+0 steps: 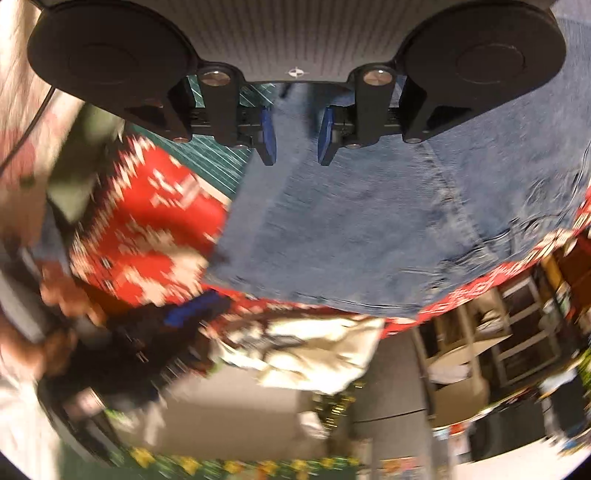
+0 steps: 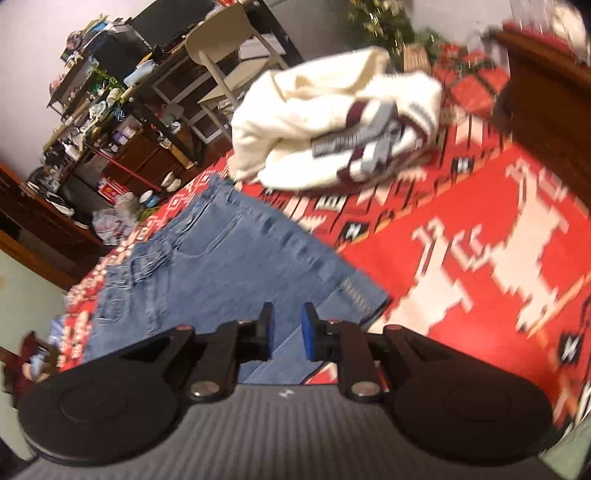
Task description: Fold clothes
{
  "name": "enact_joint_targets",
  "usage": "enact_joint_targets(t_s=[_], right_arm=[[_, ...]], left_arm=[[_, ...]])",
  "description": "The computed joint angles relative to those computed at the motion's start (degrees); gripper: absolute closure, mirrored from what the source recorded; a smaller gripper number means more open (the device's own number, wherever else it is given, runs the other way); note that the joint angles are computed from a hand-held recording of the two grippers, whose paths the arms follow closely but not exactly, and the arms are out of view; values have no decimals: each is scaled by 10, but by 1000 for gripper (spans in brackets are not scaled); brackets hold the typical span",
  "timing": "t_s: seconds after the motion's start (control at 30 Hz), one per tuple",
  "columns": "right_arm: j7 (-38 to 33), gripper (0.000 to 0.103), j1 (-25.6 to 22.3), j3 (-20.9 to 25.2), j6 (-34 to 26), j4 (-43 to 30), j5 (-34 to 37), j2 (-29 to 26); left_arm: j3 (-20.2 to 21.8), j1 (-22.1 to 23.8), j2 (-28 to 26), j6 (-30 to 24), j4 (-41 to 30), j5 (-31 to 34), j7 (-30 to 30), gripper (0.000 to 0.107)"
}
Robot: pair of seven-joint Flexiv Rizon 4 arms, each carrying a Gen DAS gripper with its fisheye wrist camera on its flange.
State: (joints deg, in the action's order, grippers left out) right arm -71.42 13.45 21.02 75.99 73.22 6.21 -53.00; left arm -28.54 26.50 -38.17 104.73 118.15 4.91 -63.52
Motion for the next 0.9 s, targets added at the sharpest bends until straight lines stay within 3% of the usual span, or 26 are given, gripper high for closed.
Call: enact_joint_targets(t_s=[0.17, 0.53, 0.6, 0.63, 0.73, 0.9], right_arm=[[6, 76, -28, 40, -24, -8, 44, -6], [-2, 71, -14, 29, -3, 3, 59, 3], [-9, 70, -23, 42, 1, 9, 66, 5], [-18, 70, -32, 57, 3, 11, 73, 5], [-28, 71, -40, 76, 11, 18, 91, 7], [-15, 72, -34, 71, -3, 25, 95, 14]], left_arm=[[70, -74, -9, 26, -21, 7, 20, 77], [91, -108, -45, 40, -60, 19, 60, 77], [85, -103, -47, 46, -59, 20, 56, 95], [83, -100, -48, 49, -59, 22, 53, 97], [35, -54, -52, 56, -54, 23, 18, 101], [-90, 62, -79, 7, -49, 22, -44, 102]])
